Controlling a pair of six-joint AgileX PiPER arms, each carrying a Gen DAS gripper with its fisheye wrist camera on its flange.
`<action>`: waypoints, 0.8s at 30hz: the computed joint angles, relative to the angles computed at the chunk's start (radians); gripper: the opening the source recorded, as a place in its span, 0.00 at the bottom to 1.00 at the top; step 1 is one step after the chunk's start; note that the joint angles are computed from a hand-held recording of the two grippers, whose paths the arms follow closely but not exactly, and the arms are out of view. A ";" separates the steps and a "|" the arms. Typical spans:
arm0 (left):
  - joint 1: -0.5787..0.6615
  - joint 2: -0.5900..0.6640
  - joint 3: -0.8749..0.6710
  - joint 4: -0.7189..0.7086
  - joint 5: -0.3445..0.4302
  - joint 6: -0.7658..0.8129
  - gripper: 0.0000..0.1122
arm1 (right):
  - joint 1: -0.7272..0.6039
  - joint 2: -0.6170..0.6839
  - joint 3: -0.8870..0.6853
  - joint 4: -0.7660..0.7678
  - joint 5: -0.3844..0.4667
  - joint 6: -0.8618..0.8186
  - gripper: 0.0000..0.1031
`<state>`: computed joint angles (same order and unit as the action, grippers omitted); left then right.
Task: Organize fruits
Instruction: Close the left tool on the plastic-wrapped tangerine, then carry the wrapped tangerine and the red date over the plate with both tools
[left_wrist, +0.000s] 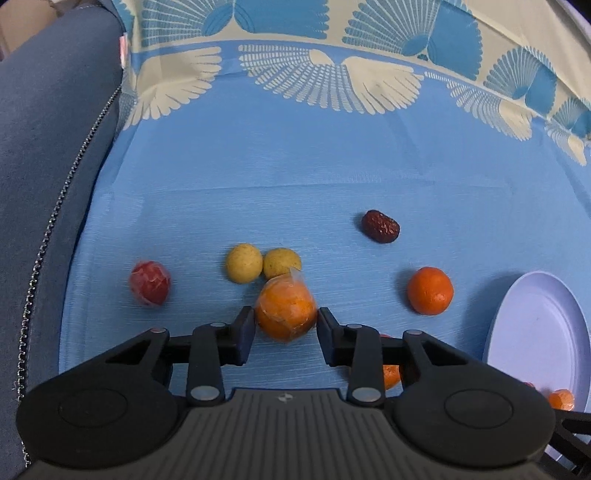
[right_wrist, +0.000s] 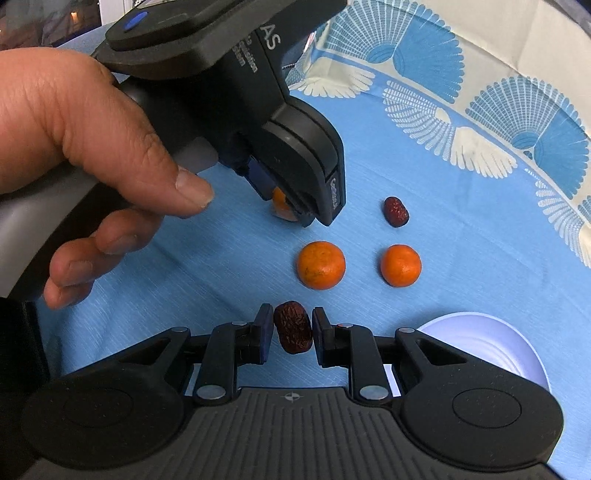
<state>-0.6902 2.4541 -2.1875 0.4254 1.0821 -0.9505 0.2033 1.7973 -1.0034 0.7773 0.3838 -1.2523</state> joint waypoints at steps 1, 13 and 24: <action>-0.002 -0.010 0.015 0.005 -0.007 -0.008 0.36 | 0.003 -0.006 0.007 0.007 -0.006 -0.005 0.23; -0.075 -0.185 0.261 0.193 -0.092 -0.209 0.36 | -0.030 -0.156 0.116 0.140 -0.049 -0.123 0.23; -0.240 -0.366 0.483 0.466 -0.122 -0.525 0.36 | -0.284 -0.309 0.197 0.679 0.036 -0.447 0.23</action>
<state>-0.9303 2.0876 -1.7046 0.8917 0.9598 -1.4757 -0.0804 1.4881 -0.8069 1.4565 0.4200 -1.6994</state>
